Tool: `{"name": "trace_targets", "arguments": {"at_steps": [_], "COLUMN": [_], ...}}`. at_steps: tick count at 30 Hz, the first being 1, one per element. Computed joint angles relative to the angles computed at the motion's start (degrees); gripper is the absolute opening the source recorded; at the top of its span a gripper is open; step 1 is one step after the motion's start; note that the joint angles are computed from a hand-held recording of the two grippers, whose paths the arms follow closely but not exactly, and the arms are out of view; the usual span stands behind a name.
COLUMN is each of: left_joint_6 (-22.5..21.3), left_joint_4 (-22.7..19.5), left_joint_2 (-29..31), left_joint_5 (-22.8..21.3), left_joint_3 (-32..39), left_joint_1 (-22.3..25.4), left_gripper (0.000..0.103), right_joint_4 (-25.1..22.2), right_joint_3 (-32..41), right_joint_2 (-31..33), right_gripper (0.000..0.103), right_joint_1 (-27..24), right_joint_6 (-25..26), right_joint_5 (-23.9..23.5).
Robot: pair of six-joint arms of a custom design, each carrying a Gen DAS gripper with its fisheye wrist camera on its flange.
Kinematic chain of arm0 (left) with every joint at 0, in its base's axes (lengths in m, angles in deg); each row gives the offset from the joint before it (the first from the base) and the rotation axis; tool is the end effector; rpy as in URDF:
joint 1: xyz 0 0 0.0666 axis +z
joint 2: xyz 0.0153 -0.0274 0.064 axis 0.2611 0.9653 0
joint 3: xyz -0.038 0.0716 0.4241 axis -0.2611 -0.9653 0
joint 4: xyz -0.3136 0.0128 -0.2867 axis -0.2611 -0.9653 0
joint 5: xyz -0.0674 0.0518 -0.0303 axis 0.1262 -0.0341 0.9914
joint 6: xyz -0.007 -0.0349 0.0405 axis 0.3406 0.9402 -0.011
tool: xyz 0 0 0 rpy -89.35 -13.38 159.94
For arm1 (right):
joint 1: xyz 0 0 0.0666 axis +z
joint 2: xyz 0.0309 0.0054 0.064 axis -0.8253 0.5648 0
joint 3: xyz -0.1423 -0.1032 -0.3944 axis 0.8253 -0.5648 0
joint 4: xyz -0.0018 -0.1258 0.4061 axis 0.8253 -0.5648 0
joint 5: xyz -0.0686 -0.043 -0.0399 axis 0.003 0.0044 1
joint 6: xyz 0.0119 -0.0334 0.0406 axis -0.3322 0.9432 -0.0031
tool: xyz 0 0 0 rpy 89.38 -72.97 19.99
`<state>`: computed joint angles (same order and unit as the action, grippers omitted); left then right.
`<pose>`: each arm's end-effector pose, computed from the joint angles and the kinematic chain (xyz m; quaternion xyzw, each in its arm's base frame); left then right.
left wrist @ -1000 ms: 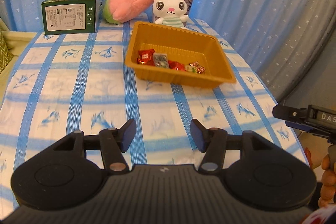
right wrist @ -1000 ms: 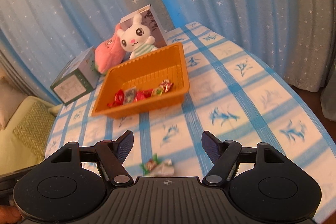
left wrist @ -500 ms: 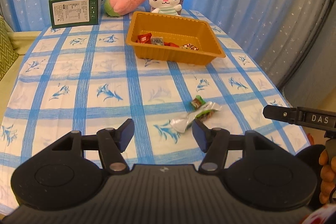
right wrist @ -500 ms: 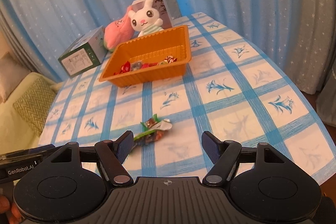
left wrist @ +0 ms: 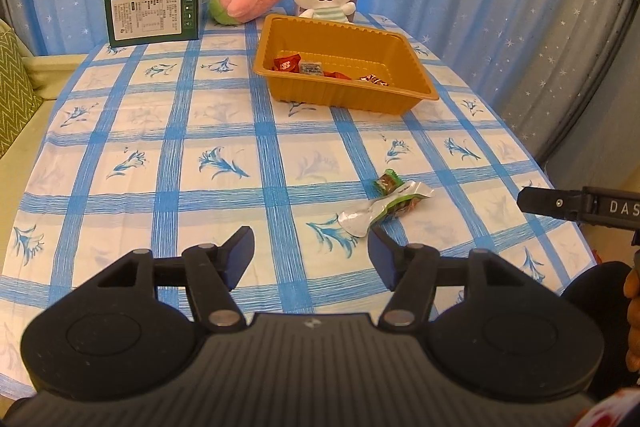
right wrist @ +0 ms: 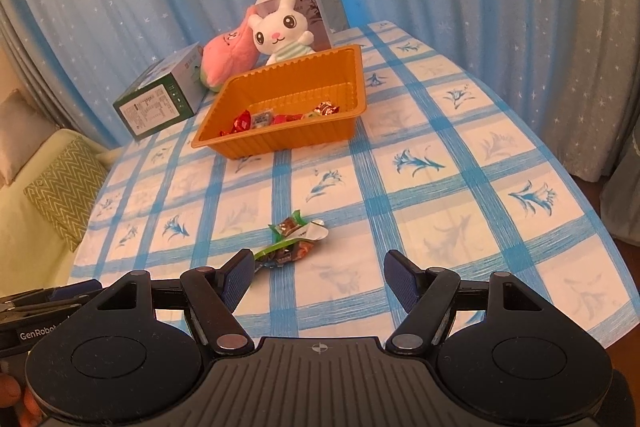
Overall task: Organize snacks
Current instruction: 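Withdraw both tools from the tray toward the clear seaweed packet, then grasp the green-edged snack packet with the left tool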
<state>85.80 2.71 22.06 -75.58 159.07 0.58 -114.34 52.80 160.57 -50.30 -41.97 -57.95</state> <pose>0.6009 -0.1626 0.4646 0.1341 0.9204 -0.1280 0.3442 0.5437 0.0527 0.4595 0.1433 0.9032 0.1382 0.3802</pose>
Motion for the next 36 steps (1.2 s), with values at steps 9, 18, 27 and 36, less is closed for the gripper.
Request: {"name": "trace_targets", "arguments": {"at_steps": [9,18,27,36], "left_joint_6": [-2.1,-5.9,-14.6,-25.5], "left_joint_4": [-0.2,-0.4,-2.7,-6.7], "left_joint_2": [0.3,3.2,10.2,17.5], "left_joint_5": [0.0,1.8,6.1,9.6], "left_joint_3": [0.0,1.8,9.2,17.2], "left_joint_1": [0.1,-0.8,-2.3,-4.1], "left_gripper": [0.059,0.059,0.050,0.043], "right_joint_4": [-0.5,-0.1,1.8,2.5], "right_joint_3": [1.0,-0.4,-0.6,0.3], "right_joint_2": [1.0,2.0,3.8,6.6], "right_gripper": [0.072,0.072,0.071,0.071], "right_joint_1": [0.4,0.0,-0.8,-2.2], "right_joint_6": [1.7,-0.2,-1.7,-3.8], "right_joint_5": [0.3,0.8,1.6,0.8]}}
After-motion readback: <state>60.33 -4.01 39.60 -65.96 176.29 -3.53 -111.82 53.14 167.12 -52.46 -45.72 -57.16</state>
